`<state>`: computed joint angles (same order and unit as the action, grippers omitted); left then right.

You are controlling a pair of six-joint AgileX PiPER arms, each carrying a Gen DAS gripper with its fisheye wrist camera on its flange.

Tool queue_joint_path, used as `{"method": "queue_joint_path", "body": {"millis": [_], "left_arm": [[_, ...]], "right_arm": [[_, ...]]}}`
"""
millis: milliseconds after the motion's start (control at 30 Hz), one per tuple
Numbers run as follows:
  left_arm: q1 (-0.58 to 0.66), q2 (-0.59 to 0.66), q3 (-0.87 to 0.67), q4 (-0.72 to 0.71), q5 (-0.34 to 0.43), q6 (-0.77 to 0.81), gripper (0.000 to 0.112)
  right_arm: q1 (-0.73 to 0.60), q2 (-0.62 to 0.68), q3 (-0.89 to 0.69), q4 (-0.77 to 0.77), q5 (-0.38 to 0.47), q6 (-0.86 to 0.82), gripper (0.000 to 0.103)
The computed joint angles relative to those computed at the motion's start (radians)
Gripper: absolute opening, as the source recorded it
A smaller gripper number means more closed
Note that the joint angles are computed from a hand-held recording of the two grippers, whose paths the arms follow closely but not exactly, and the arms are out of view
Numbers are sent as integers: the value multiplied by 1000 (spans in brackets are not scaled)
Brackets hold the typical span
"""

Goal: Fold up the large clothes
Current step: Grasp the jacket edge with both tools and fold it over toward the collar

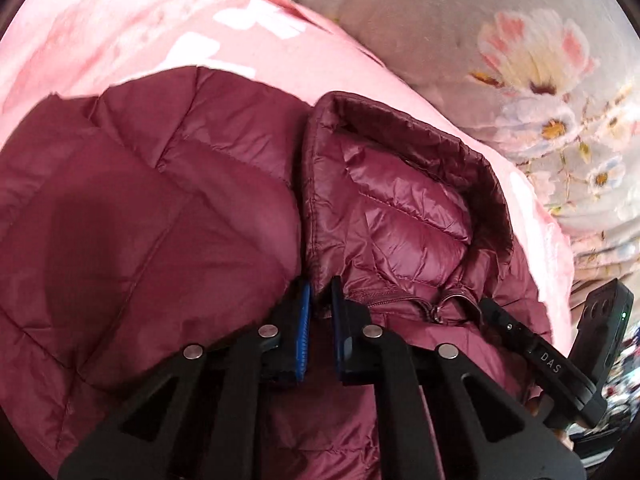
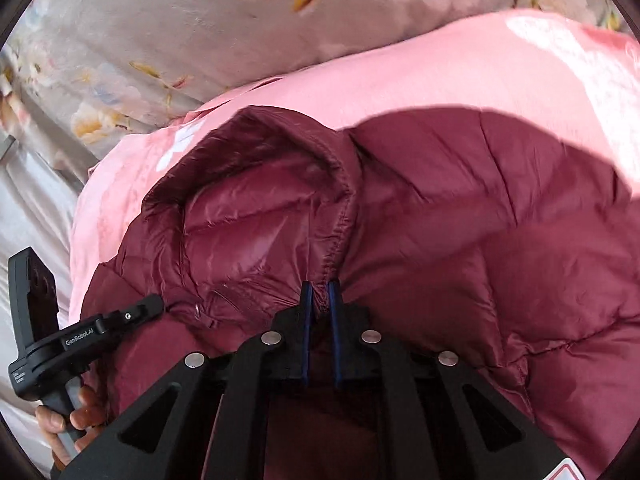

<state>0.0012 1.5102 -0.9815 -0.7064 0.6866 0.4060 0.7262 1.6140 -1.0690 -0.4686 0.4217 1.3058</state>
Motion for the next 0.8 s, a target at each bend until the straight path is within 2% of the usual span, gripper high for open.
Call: {"method": "queue_joint_path", "body": {"millis": [100,200,300,400,500,567,633,700,800], "left_arm": [[-51,-23,41,41,-93,7,10],[-98,-36,67,96,-175,-23,11],[-117,-41,64,138,-190,-60,11],[-73,-70,57,117,-122,-22,15],[8,-106,33,78,-38,21,16],[69,-93,-50,35,29,22,18],[89,-44,-158,14,78,-25,28],[78,32,-300,30,120,-128,29],[38,146,-490,73,173,-257,30]], "right_arm": [[24,13,2,-94,8,82,5],[39,24,-16,-122,39,95,5],[27,2,10,-87,9,89,6],[24,-95,88,-53,-1,111,13],[43,-158,91,-102,66,168,20],[30,-172,59,-104,78,165,21],[-4,-152,4,-52,54,114,21],[-29,-106,-79,-33,43,95,21],[-41,6,-255,-70,89,104,21]]}}
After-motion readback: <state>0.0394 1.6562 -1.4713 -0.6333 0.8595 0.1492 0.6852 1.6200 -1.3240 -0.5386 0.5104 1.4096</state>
